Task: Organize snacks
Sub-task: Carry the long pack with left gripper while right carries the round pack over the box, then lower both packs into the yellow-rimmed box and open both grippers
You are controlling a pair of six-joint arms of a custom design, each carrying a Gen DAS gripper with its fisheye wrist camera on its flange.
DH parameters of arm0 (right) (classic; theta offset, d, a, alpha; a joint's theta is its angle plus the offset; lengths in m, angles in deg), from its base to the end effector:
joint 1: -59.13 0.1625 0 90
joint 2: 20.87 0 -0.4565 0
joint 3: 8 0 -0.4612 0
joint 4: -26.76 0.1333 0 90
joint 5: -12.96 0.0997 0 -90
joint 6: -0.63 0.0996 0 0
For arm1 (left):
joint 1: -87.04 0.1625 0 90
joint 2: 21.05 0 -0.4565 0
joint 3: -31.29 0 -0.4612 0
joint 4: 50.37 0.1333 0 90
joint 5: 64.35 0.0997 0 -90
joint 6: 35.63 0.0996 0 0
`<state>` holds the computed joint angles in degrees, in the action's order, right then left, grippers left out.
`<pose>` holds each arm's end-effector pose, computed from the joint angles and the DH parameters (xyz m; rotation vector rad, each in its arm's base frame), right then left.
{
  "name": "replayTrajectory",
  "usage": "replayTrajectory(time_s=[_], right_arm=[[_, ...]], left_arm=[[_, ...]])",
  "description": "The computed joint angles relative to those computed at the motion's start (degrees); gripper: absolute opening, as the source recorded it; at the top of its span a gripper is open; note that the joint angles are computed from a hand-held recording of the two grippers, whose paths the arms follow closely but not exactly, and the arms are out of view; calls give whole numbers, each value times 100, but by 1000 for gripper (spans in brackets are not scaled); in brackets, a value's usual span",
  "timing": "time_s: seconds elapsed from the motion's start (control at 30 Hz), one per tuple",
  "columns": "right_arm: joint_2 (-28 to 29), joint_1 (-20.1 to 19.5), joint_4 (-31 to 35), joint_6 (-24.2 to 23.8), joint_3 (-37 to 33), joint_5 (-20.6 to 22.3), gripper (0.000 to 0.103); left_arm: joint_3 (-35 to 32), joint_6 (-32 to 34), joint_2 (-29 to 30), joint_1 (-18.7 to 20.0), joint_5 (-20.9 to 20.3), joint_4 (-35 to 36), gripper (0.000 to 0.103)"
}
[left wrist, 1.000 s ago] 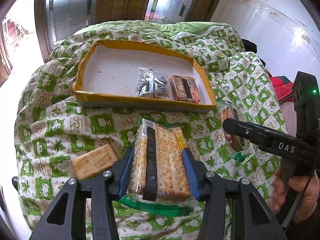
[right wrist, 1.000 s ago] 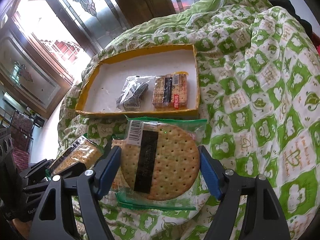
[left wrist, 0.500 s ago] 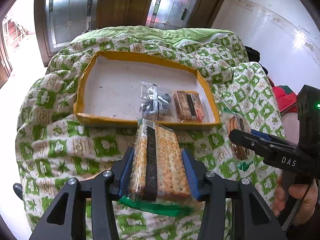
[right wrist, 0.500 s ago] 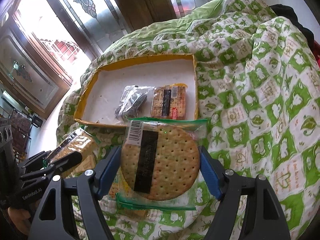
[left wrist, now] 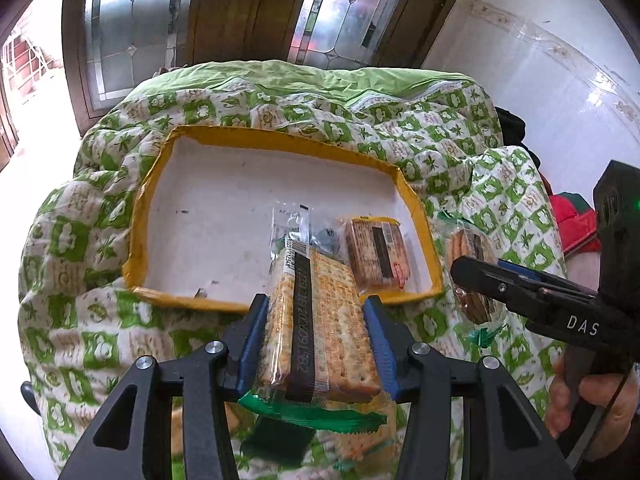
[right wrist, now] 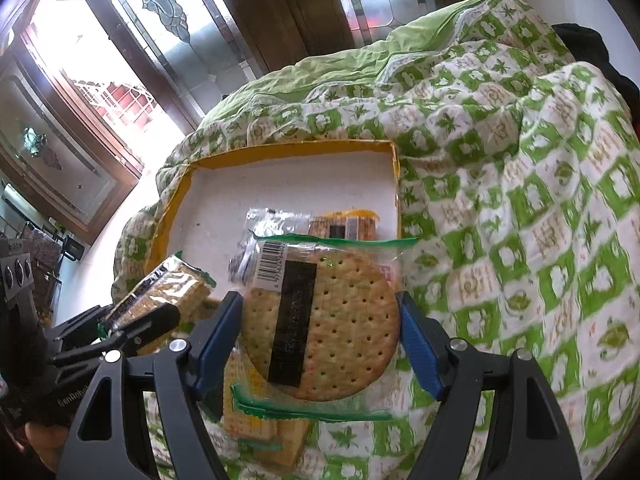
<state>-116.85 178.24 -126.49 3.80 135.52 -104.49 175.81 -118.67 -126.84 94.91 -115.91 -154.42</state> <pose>0.2630 -0.2927 0.2182 0.5185 -2.6577 0.5424 -0.2641 -0.2336 0.2007 0.1723 2.5239 -0.8008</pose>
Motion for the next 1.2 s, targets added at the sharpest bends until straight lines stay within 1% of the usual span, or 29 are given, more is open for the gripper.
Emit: replayTrajectory(time_s=[0.4,0.73,0.9,1.07,1.2], right_arm=[[829,-403,-249,-6,-502,239,76],[1522,-758,-512,-92,-885,502,76],[1819,-865,-551,-131,-1070,508,76],[2115,-922,-610,-103,-1250,494,76],[2251,-1006,-638,-75,-1330,517,76]], left_arm=[[101,736,333,774,220,-963,51],[72,1488,801,1468,402,-2040,51],[-63,1906,1212,1721,501,-2469,51],[-116,2238,1536,1961,500,-3029,51],[-126,2406,1701,2094,476,-3297,51]])
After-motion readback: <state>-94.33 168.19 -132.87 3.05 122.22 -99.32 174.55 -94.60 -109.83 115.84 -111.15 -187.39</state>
